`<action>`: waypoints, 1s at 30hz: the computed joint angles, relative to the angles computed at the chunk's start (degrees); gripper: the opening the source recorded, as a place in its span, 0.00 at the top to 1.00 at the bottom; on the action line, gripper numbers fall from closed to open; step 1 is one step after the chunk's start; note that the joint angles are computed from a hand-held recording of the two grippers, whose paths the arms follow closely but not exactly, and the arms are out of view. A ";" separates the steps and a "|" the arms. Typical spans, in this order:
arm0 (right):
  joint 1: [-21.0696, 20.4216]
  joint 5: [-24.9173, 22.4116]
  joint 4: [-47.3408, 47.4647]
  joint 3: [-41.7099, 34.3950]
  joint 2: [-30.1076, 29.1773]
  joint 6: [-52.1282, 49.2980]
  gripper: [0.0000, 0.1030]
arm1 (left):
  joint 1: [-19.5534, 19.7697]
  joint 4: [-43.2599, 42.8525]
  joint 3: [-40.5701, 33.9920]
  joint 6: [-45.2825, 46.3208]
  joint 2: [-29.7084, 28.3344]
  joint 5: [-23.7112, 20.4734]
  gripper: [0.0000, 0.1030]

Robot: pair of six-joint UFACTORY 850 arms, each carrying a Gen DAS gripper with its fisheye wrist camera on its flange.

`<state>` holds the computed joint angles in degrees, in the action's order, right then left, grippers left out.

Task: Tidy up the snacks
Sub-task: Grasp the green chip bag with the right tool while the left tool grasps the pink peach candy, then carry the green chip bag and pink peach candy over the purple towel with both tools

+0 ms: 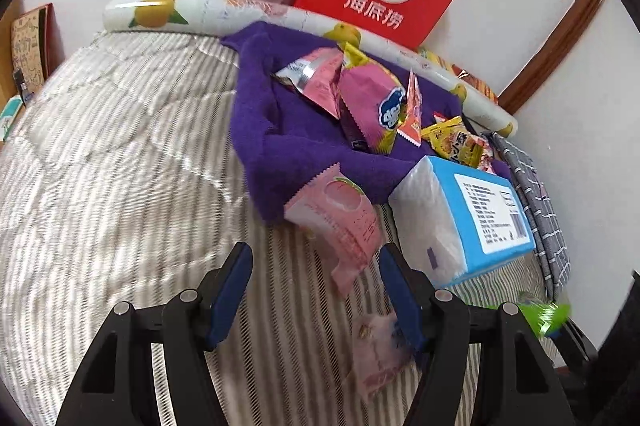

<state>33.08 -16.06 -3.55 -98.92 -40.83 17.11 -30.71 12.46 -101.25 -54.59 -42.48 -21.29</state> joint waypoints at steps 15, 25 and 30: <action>-2.16 1.76 -13.12 6.78 3.24 11.82 0.40 | -1.83 9.35 -12.74 -9.00 -8.47 -8.51 0.51; -2.13 2.99 -17.24 8.89 4.89 16.37 0.40 | -1.75 14.66 -2.23 -16.52 -1.18 -1.61 0.65; -2.23 3.32 -20.83 10.09 6.07 20.68 0.40 | -2.45 17.38 1.96 -18.84 2.77 -0.19 0.65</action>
